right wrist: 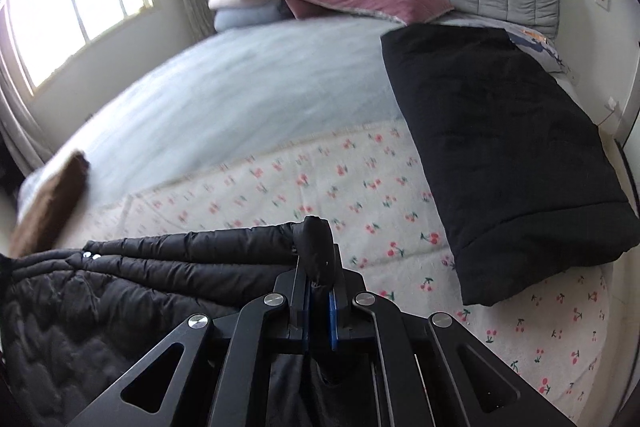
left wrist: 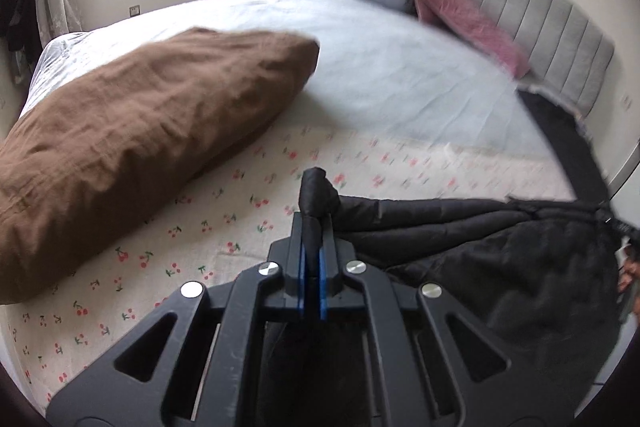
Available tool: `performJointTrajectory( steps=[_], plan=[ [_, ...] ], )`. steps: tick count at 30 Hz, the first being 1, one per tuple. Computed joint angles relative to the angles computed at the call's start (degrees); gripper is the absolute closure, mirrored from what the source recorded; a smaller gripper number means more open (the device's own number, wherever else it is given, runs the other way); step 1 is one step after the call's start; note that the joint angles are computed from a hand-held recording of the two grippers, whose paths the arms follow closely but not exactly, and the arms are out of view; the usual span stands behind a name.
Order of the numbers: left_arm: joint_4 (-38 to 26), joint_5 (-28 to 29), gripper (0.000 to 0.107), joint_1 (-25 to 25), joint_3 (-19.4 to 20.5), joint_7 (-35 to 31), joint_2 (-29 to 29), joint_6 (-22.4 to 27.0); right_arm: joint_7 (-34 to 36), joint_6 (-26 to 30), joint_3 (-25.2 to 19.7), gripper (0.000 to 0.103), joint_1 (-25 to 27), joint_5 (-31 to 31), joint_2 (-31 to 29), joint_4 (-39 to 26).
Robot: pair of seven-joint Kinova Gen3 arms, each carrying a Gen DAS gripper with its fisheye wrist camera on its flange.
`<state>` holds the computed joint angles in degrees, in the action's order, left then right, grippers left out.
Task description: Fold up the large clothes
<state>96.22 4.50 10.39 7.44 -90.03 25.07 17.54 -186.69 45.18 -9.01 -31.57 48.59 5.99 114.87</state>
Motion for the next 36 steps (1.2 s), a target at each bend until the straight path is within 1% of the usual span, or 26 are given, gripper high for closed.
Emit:
performJointTrajectory(
  steps=[1, 3, 8, 10, 12, 14, 15, 16, 17, 18, 19, 21, 22, 23, 24, 26, 27, 28, 29, 30, 31, 32, 35, 36],
  plan=[
    [0.0, -0.6, 0.101, 1.3, -1.3, 0.7, 0.7, 0.1, 0.6, 0.1, 0.0, 0.097, 0.1, -0.2, 0.4, 0.1],
    [-0.5, 0.7, 0.101, 4.0, -4.4, 0.0, 1.8, 0.8, 2.2, 0.2, 0.1, 0.097, 0.1, -0.9, 1.1, 0.2],
    [-1.3, 12.0, 0.100, 12.2, -15.9, -9.2, 3.0, 3.0, 5.6, 1.8, 0.4, 0.096, -0.1, -2.6, 2.3, -0.6],
    [-1.6, 15.8, 0.099, 15.4, -20.4, -12.6, 3.2, 4.3, 6.9, 3.4, 0.4, 0.095, -0.7, -3.1, 2.7, -1.3],
    [-2.6, 16.0, 0.098, 17.0, -22.7, -12.9, 3.7, 5.6, 8.1, 3.9, 0.6, 0.094, -0.8, -3.6, 3.0, -1.7],
    [-3.0, 13.6, 0.096, 18.3, -24.1, -10.6, 3.7, 6.2, 9.1, 4.4, 0.7, 0.093, -0.9, -4.3, 2.8, -1.8],
    [-2.9, 13.1, 0.092, 19.3, -25.5, -9.6, 3.7, 6.3, 9.8, 4.7, 0.7, 0.093, -0.9, -4.8, 2.8, -2.0],
    [-2.7, 12.7, 0.087, 19.6, -26.1, -8.5, 3.4, 6.5, 10.5, 4.9, 0.7, 0.091, -0.9, -5.3, 2.7, -2.1],
    [-2.6, 11.8, 0.083, 19.4, -26.0, -7.2, 3.3, 6.6, 11.1, 5.4, 0.7, 0.087, -0.9, -5.8, 2.7, -2.2],
    [-2.5, 10.0, 0.074, 18.8, -25.5, -4.9, 2.9, 6.9, 11.6, 6.0, 0.6, 0.086, -0.9, -6.3, 2.6, -2.4],
    [-2.3, 8.0, 0.068, 18.4, -24.9, -2.7, 2.6, 7.1, 12.0, 6.5, 0.6, 0.083, -0.9, -6.7, 2.6, -2.5],
    [-1.8, 6.0, 0.063, 17.5, -24.1, -1.0, 1.5, 8.4, 13.3, 7.9, 0.4, 0.072, -0.9, -7.8, 2.1, -2.6],
    [-1.7, 6.3, 0.058, 18.1, -25.1, -1.5, 1.1, 9.4, 13.9, 8.6, 0.3, 0.060, -0.9, -8.4, 1.6, -2.4],
    [-1.6, 5.9, 0.054, 18.2, -25.4, -1.3, 0.6, 10.3, 13.8, 9.0, 0.1, 0.050, -0.9, -8.7, 0.8, -1.9],
    [-1.2, 6.2, 0.047, 18.2, -25.8, -2.0, -0.2, 11.2, 13.3, 9.2, -0.2, 0.047, -0.9, -8.8, -0.3, -1.1],
    [0.3, 9.2, 0.040, 17.5, -26.1, -5.7, -2.2, 11.8, 12.6, 8.6, -1.1, 0.040, 0.0, -10.1, -3.7, 1.0],
    [0.8, 10.9, 0.035, 17.5, -26.8, -7.6, -3.1, 12.5, 12.2, 8.2, -1.0, 0.039, 0.0, -10.7, -5.1, 1.9],
    [1.5, 12.7, 0.031, 16.5, -26.7, -9.7, -4.4, 13.8, 11.6, 7.9, -1.9, 0.038, 0.8, -11.8, -7.6, 3.3],
    [2.2, 14.6, 0.030, 14.9, -25.7, -12.0, -5.3, 14.3, 10.8, 7.4, -2.6, 0.037, 1.3, -12.6, -10.0, 4.8],
    [2.8, 16.2, 0.029, 12.2, -23.8, -14.3, -6.4, 15.4, 10.4, 6.7, -2.3, 0.037, 0.9, -13.4, -12.3, 6.2],
    [3.6, 18.0, 0.028, 9.6, -22.1, -16.6, -7.8, 17.1, 10.5, 5.7, -3.0, 0.035, 1.4, -14.3, -14.9, 7.7],
    [4.3, 19.8, 0.027, 6.9, -20.3, -19.0, -8.8, 18.0, 9.7, 5.6, -4.7, 0.034, 2.7, -16.1, -17.5, 9.1],
    [9.0, 26.1, 0.025, -1.0, -15.3, -26.0, -13.0, 19.9, 9.1, 3.7, -6.4, 0.025, 3.1, -21.3, -25.3, 13.4],
    [10.6, 28.4, 0.024, -3.7, -14.0, -28.3, -14.3, 21.0, 9.4, 2.6, -6.6, 0.024, 3.3, -23.4, -27.5, 14.7]
  ],
)
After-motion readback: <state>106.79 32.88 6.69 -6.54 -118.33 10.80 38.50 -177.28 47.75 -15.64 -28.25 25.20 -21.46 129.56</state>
